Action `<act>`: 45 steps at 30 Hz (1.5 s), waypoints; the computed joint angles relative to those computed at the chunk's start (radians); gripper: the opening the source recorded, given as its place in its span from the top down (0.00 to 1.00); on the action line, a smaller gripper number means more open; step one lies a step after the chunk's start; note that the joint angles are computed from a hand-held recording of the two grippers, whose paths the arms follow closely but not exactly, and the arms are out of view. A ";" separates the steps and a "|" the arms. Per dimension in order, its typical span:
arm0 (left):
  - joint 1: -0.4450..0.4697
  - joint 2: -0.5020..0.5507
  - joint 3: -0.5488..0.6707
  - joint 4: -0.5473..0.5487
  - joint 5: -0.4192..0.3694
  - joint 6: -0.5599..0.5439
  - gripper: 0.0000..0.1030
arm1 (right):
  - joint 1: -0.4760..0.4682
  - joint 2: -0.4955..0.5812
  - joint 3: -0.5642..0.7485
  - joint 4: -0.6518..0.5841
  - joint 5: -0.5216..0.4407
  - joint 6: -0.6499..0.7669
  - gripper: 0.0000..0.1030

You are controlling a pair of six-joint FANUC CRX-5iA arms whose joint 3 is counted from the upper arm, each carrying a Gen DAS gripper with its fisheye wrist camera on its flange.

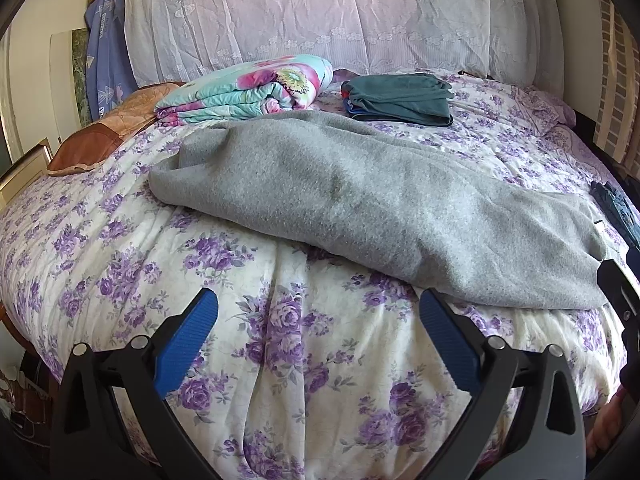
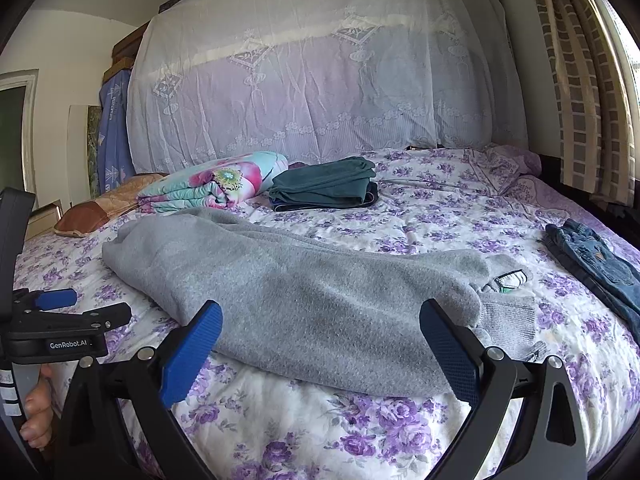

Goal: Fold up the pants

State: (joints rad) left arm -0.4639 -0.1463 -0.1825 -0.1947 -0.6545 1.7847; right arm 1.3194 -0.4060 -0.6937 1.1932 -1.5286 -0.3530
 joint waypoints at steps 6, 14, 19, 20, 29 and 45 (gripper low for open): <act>0.000 0.000 -0.002 0.000 0.001 0.000 0.05 | -0.004 -0.001 -0.001 -0.011 0.010 0.004 0.03; -0.004 0.000 -0.010 -0.007 0.004 0.010 0.05 | -0.006 0.000 0.004 -0.015 0.013 0.011 0.03; -0.005 0.001 -0.010 -0.007 0.003 0.011 0.05 | -0.006 -0.001 0.007 -0.020 0.015 0.015 0.03; -0.005 0.001 -0.012 -0.008 0.004 0.012 0.05 | -0.007 0.000 0.007 -0.019 0.016 0.016 0.03; -0.009 0.001 -0.018 -0.005 0.000 0.012 0.05 | -0.009 -0.002 0.008 -0.026 0.023 0.022 0.03; 0.124 0.048 -0.044 0.307 -0.034 -0.225 0.05 | -0.040 -0.152 -0.029 -0.154 0.154 0.038 0.03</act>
State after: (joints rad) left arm -0.3397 -0.0988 -0.2262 0.1120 -0.6881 1.5594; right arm 1.2791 -0.5580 -0.7230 1.0389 -1.3747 -0.3146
